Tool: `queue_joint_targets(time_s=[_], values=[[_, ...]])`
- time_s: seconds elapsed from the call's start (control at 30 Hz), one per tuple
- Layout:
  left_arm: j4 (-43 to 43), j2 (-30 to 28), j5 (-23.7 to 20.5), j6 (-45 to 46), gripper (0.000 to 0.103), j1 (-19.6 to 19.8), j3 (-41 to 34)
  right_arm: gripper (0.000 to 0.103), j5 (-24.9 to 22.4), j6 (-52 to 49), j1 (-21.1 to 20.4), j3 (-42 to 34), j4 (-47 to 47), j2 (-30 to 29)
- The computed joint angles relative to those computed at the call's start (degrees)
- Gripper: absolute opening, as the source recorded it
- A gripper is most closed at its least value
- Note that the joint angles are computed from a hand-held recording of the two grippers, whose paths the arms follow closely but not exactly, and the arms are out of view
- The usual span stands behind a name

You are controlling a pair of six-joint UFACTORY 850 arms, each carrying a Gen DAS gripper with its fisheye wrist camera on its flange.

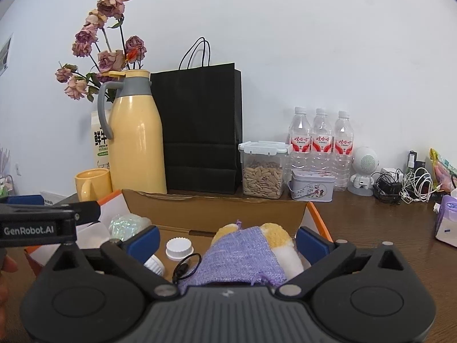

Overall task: Organize objects
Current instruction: 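Withdraw both tools from the box toward the white cap on the table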

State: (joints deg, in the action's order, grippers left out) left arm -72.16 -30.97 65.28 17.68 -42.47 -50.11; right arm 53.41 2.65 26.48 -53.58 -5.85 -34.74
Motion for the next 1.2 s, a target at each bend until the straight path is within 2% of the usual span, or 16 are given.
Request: queue_joint_targets(time_s=[0.3, 0.5, 0.83, 1.2], values=[[-1.6, 2.7, 2.0, 0.1, 0.103, -3.2, 4.0, 0.103, 2.9, -1.7, -1.1, 5.5, -1.0, 3.0], [-4.2, 5.6, 0.2, 1.6, 0.103, -5.5, 7.6, 0.103, 4.3, -4.0, -2.9, 11.4, -5.0, 6.8], [-10.0, 7.4, -8.3, 5.7, 0.103, -7.8, 11.0, 0.103, -0.9, -7.3, -5.0, 17.7, -9.1, 10.4], [-10.2, 6.1, -14.8, 4.7, 0.103, -10.4, 12.0, 0.103, -8.3, -3.1, -4.6, 18.1, -12.9, 9.8]])
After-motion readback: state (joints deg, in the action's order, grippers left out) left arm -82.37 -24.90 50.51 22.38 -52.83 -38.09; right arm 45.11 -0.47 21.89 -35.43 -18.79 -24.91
